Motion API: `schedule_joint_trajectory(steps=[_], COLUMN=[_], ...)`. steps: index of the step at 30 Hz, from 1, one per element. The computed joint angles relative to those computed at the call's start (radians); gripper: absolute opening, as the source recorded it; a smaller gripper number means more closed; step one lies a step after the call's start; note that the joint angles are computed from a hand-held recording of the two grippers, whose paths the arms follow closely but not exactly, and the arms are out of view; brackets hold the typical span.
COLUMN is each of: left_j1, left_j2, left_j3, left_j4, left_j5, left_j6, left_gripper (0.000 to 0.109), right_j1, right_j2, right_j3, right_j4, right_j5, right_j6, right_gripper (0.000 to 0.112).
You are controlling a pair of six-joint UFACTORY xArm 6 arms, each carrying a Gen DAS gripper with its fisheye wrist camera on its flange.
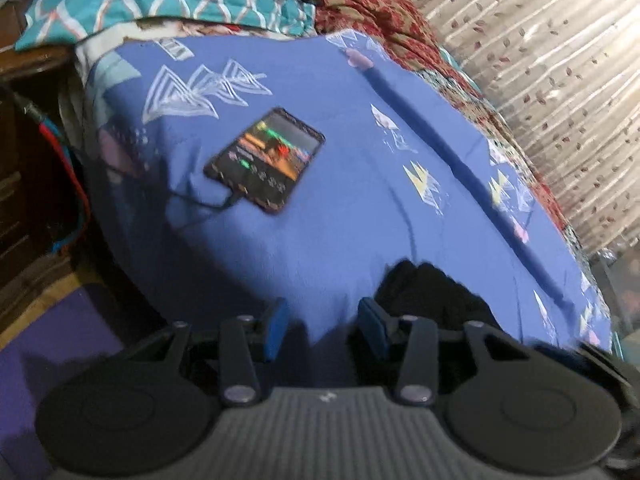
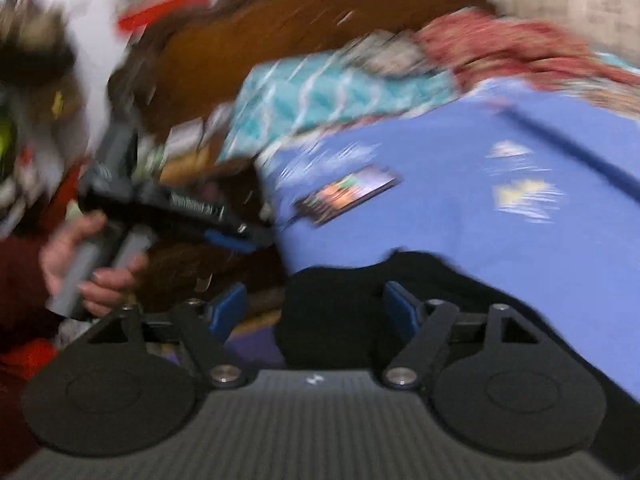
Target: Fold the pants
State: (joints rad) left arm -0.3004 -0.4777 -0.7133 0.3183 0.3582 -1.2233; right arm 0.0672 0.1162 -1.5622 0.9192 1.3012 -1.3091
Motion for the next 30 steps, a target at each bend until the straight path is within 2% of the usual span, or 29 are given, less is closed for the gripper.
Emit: schedule_joint_trajectory(steps=[1,2,3,4,6,8,10,11,13,15,16,17,18,20,21,24,26,30], left_j1=[-0.009,-0.013,-0.018,-0.026,-0.038,-0.056,-0.081,-0.094,-0.116,-0.12,-0.118,-0.112,-0.11,-0.115,-0.117,-0.127,-0.123,-0.124], left_j2=[-0.008,-0.007,-0.006,-0.002,0.021,0.06,0.115,0.148,0.213,0.277,0.302,0.321,0.326,0.305,0.289,0.255,0.247,0.228], left_j3=[0.013,0.018,0.023,0.026,0.022,0.002,-0.028,-0.048,-0.09,-0.141,-0.161,-0.175,-0.172,-0.135,-0.115,-0.079,-0.072,-0.071], left_j4=[-0.016,-0.033,-0.052,-0.073,-0.14,-0.188,-0.319,-0.417,-0.558,-0.607,-0.6,-0.563,-0.551,-0.622,-0.655,-0.838,-0.841,-0.943], left_j5=[-0.009,-0.021,-0.038,-0.055,-0.096,-0.124,-0.152,-0.165,-0.182,-0.155,-0.138,-0.117,-0.119,-0.165,-0.183,-0.211,-0.191,-0.171], left_j6=[0.012,0.028,0.046,0.067,0.151,0.218,0.35,0.439,0.56,0.59,0.573,0.529,0.51,0.543,0.566,0.696,0.694,0.793], left_gripper=[0.04,0.04,0.04,0.04,0.044,0.049,0.053,0.06,0.065,0.054,0.031,0.022,0.021,0.019,0.019,0.018,0.016,0.018], right_j1=[0.043,0.083,0.113,0.124,0.096,0.087,0.088,0.09,0.111,0.149,0.158,0.16,0.164,0.117,0.108,0.084,0.084,0.082], right_j2=[0.01,0.028,0.041,0.077,0.14,0.131,0.102,0.087,0.02,-0.049,-0.071,-0.106,-0.133,-0.175,-0.173,-0.162,-0.14,-0.089], right_j3=[0.006,0.006,0.005,-0.034,-0.125,-0.125,-0.101,-0.09,-0.015,0.075,0.099,0.135,0.162,0.21,0.223,0.26,0.271,0.219], right_j4=[-0.04,-0.096,-0.153,-0.195,-0.154,-0.127,-0.102,-0.079,-0.023,0.055,0.109,0.175,0.243,0.337,0.321,0.137,0.047,0.043], right_j5=[-0.039,-0.092,-0.14,-0.154,-0.157,-0.289,-0.407,-0.437,-0.512,-0.647,-0.689,-0.72,-0.738,-0.672,-0.609,-0.392,-0.308,-0.275], right_j6=[0.007,0.041,0.098,0.176,0.335,0.411,0.414,0.395,0.321,0.199,0.139,0.066,-0.016,-0.165,-0.179,-0.094,-0.03,0.091], right_gripper=[0.077,0.063,0.043,0.012,0.01,0.01,0.01,0.01,0.01,0.01,0.01,0.01,0.01,0.01,0.01,0.01,0.01,0.01])
